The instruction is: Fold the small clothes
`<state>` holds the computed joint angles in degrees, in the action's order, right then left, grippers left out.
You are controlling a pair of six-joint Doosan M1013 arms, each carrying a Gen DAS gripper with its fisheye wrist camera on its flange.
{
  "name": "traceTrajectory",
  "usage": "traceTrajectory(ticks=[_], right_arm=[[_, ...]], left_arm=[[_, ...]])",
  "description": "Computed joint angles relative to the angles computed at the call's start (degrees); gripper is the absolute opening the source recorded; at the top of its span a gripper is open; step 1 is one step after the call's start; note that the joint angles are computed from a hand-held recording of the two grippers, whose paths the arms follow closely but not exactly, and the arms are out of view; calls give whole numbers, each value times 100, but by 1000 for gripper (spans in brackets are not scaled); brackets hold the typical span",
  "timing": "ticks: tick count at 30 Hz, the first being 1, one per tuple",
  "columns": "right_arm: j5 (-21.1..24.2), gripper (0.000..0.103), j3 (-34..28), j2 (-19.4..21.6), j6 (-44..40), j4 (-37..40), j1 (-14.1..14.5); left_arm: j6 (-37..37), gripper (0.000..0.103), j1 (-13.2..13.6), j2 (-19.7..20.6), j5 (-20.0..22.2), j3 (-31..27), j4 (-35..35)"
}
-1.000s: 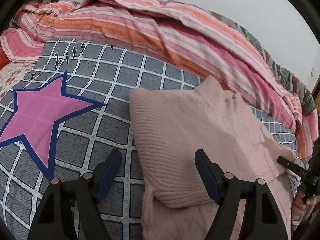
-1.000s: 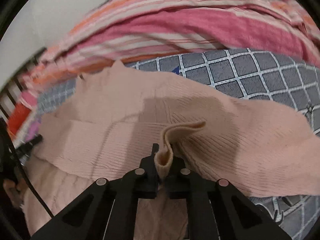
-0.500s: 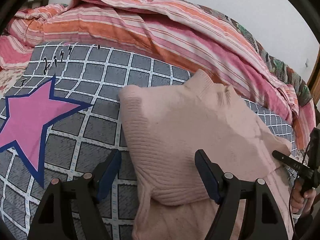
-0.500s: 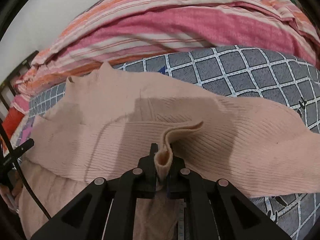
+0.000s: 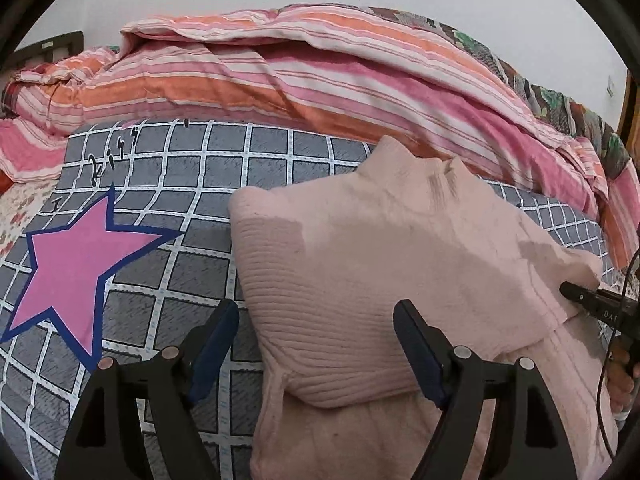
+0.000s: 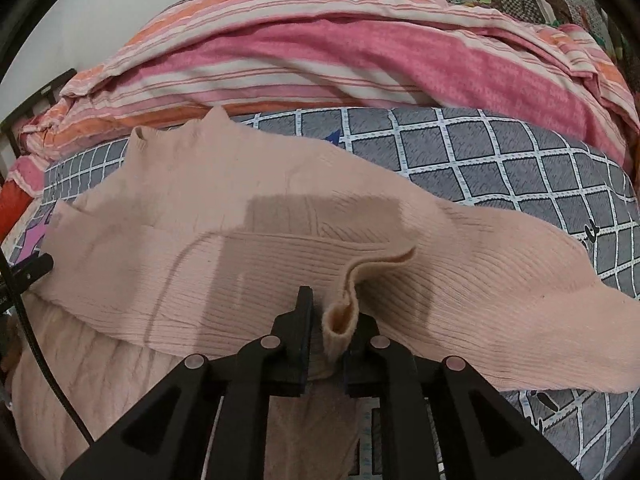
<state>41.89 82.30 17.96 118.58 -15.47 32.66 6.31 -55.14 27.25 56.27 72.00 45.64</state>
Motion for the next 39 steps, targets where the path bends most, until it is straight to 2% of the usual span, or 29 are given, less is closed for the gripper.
traceTrajectory(ticks=[3,4,5,8,11,13,16,18,20,21,23,25,28,30,32,33,34,35,36,37,39], right_arm=[[-295,26,126,-128,-28,262,-79],[-348,32,164,-188,119,203,-96],[-329,45,186,-251,339,46,-103],[-354,64,434,-616,1050,-628,-149],[-409,78,912,-1088,1574,-1265,-291],[-274,78,1268,-1401,1975,-1672,-446],[-177,78,1733,-1780,2155,-1623,-822],[-216,78,1963,-1909,2160,-1210,-1134],[-363,78,2099,-1945,1859,-468,-1434],[-573,78,2207,-1975,1689,-92,-1579],[-819,78,2304,-2034,1683,75,-1681],[-754,77,2234,-1984,1758,74,-1731],[-562,76,2066,-1838,1699,302,-1850],[-425,69,1980,-1783,1784,215,-1886],[-280,53,1901,-1723,1941,64,-1920],[-242,49,1867,-1688,2024,8,-1938],[-181,38,1835,-1657,2169,-137,-1937],[-112,22,1799,-1625,2294,-308,-1919],[-73,15,1760,-1599,2268,-403,-1905],[-85,9,1739,-1591,2166,-398,-1897],[141,7,1633,-1551,2348,-956,-1720]], left_arm=[[-131,78,34,-43,-77,76,-71],[-205,78,40,-67,-137,121,-59],[-300,78,42,-100,-201,176,-14],[-300,78,39,-100,-231,181,1],[-292,78,40,-105,-265,191,3],[-309,78,49,-115,-295,206,-17],[-353,78,48,-127,-324,227,9],[-359,78,39,-124,-320,224,38],[-369,78,40,-128,-340,231,40],[-402,78,42,-137,-359,247,54],[-444,78,44,-148,-378,266,61],[-453,78,48,-151,-392,271,47],[-469,78,49,-155,-405,277,51],[-467,78,52,-156,-416,278,42],[-477,78,57,-165,-446,293,45],[-488,78,54,-166,-448,296,53],[-484,78,53,-164,-447,293,53],[-487,78,50,-164,-450,293,64],[-484,78,46,-162,-443,288,70],[-477,78,43,-158,-437,280,76],[-472,78,40,-159,-444,279,88]])
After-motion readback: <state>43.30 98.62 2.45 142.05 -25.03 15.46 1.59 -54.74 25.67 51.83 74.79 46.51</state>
